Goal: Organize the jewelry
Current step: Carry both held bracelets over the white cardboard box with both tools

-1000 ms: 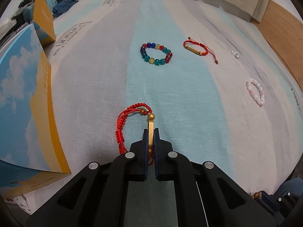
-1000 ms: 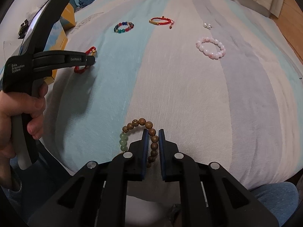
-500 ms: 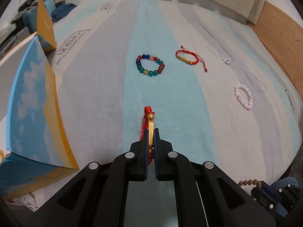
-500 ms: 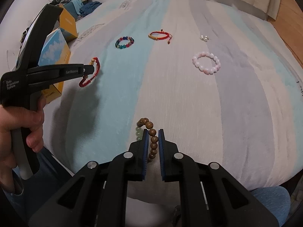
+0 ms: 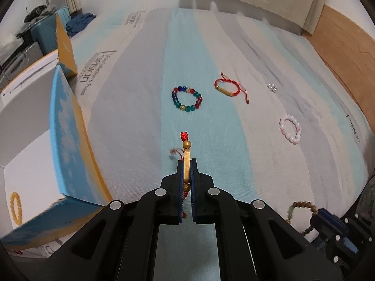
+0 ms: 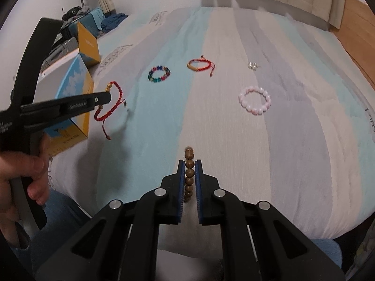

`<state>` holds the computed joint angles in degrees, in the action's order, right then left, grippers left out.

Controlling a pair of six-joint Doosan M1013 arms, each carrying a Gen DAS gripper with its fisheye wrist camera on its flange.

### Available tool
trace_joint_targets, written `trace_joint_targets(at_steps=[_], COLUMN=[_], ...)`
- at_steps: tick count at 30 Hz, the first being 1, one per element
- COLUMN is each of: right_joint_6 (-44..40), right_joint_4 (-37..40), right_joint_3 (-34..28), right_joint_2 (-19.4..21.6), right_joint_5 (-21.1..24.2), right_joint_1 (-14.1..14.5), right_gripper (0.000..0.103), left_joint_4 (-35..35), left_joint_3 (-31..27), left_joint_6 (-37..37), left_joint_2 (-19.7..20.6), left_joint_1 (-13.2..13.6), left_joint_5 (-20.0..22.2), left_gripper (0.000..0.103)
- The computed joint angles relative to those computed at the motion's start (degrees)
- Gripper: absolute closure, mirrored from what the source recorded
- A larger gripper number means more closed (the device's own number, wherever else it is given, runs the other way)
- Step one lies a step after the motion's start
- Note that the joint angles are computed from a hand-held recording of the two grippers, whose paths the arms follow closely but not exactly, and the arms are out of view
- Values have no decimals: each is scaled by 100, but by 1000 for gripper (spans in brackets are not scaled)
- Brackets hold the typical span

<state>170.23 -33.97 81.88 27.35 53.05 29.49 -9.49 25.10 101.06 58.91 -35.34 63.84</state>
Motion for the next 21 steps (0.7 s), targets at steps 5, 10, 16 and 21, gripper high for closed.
trace_joint_targets(at_steps=[5,10,16,21], right_joint_6=[-75,-183,-339,-563], right_joint_4=[-81,-145,-225,-263], right_joint_3=[-141,-316,-534,-844], right_joint_2=[4,32,60,162], right_joint_5=[36,99,207,363], right_joint_1=[-25,-50,-61,-68], right_gripper=[96,96,96,96], left_joint_4=[-57,-59,-104,-82], left_joint_3=[-72,-160,-198,-410], left_joint_6=[27,35,39,-11], left_joint_2=[-32,-55,-122,-93], left_joint_1=[36,74,143,220], left_joint_5=[43,83,67,157], left_gripper=[99,99,99,99])
